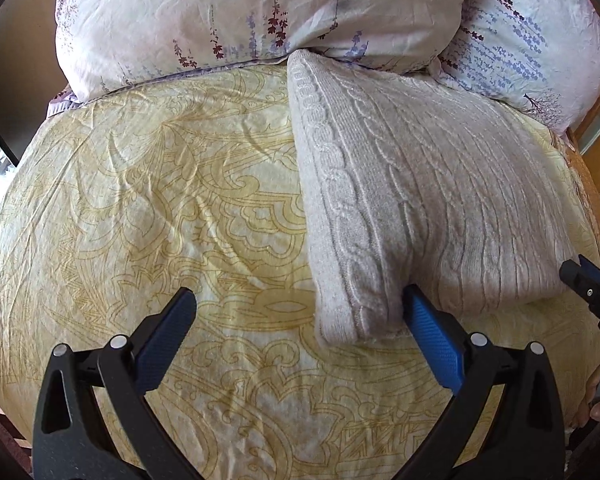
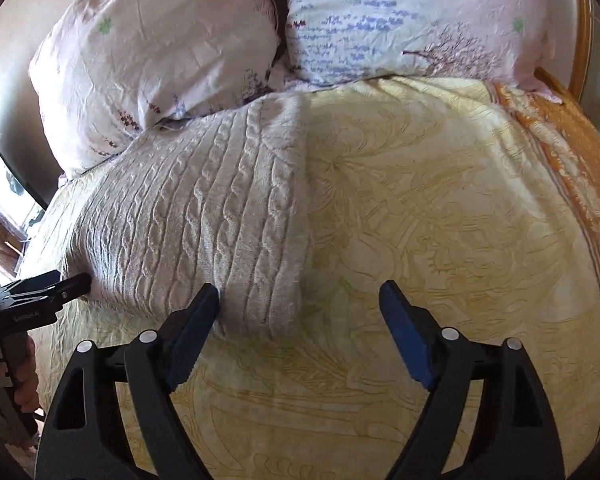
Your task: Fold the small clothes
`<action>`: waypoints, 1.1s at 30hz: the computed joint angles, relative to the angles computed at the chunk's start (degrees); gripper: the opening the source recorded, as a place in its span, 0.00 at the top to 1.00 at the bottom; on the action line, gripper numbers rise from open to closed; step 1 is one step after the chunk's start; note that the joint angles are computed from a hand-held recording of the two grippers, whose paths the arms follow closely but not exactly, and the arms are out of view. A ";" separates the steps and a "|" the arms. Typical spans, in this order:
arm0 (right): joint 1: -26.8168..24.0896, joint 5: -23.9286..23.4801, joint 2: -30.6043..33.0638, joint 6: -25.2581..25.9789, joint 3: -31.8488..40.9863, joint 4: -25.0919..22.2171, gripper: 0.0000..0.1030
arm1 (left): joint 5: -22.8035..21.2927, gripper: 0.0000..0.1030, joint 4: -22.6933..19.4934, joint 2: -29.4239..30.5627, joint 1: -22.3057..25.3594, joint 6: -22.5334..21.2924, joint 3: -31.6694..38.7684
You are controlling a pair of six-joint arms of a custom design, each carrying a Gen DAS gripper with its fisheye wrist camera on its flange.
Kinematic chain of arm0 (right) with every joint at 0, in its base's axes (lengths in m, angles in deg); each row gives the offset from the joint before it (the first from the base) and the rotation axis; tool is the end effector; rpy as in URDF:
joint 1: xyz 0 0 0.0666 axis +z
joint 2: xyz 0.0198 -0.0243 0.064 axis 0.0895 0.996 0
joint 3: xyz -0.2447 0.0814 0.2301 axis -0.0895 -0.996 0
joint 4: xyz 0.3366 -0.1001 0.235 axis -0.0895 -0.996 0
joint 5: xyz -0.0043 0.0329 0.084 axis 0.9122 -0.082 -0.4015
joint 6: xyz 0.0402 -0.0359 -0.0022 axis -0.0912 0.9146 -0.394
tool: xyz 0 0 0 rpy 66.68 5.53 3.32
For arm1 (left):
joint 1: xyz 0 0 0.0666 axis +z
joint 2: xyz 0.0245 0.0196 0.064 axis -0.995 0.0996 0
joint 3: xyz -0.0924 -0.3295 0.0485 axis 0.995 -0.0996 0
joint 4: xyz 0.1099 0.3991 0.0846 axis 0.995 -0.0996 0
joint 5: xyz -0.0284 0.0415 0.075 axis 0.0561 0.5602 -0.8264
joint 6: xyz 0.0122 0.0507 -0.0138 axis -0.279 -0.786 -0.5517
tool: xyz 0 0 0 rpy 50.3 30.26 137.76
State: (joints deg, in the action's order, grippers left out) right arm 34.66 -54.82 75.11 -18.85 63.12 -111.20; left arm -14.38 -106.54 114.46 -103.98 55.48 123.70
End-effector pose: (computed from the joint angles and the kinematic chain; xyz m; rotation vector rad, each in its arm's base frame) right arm 0.5469 0.3023 0.4992 0.2699 2.5464 0.2476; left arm 0.6071 -0.2160 0.4686 0.2009 2.6651 -0.1012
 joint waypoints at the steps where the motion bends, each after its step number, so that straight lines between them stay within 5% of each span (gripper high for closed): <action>1: 0.23 1.58 -0.78 0.10 -0.77 0.23 0.09 | -0.05 0.02 0.27 -0.82 -0.02 0.21 -0.91; 6: 0.10 -0.53 -3.11 -1.36 -4.16 1.65 0.01 | 2.30 0.02 2.18 -4.40 -0.26 1.78 -5.80; 18: 4.31 4.48 8.62 3.10 11.08 -12.72 0.01 | -2.56 0.02 6.99 -8.26 -2.01 0.62 -13.76; 33: 4.86 6.52 9.48 -2.30 11.93 -13.78 0.01 | -4.57 0.02 7.98 -8.72 -2.41 0.19 -15.01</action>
State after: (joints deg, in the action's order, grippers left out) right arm 39.53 -48.30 84.60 -21.15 75.05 -124.98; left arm -18.95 -98.57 105.74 -106.39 55.67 108.69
